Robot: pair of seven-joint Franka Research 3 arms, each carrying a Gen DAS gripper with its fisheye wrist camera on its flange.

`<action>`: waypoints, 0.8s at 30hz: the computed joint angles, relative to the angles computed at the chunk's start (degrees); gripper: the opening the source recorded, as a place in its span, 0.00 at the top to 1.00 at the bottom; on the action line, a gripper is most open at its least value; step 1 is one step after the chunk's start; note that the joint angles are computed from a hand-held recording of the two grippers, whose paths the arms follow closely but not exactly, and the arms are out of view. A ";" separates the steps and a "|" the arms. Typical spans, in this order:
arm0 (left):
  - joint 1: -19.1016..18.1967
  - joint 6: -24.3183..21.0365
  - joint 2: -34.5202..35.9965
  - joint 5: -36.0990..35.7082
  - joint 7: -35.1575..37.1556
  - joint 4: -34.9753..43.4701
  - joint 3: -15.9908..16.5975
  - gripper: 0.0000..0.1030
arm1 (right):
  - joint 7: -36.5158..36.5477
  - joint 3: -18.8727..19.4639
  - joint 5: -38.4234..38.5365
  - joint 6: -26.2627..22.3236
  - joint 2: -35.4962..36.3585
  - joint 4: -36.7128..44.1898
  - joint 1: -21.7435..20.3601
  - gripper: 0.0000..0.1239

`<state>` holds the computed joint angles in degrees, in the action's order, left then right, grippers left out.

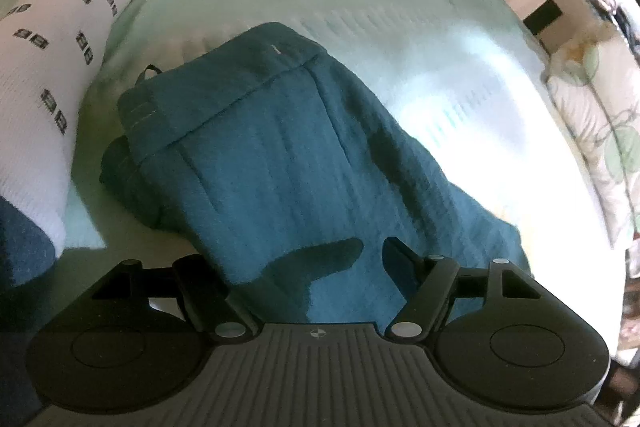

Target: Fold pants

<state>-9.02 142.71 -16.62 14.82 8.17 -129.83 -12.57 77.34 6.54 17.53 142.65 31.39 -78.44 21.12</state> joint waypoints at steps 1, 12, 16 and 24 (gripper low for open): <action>-0.01 -0.34 0.12 0.16 0.15 0.24 -0.07 0.31 | 0.72 0.36 -0.80 -0.38 0.98 1.38 -0.26 0.94; 0.75 -4.00 0.46 8.03 -4.19 1.54 -2.37 0.83 | -7.42 2.76 7.01 0.85 -10.41 -12.51 -3.53 0.84; 1.03 -1.72 -0.84 12.50 -6.54 0.32 -3.24 0.91 | -11.33 2.57 12.70 -0.55 -18.60 -23.95 -4.44 0.84; -0.73 -7.86 1.26 22.45 -1.23 7.69 -5.97 0.92 | -16.06 0.94 20.41 0.88 -24.63 -34.03 -3.45 0.83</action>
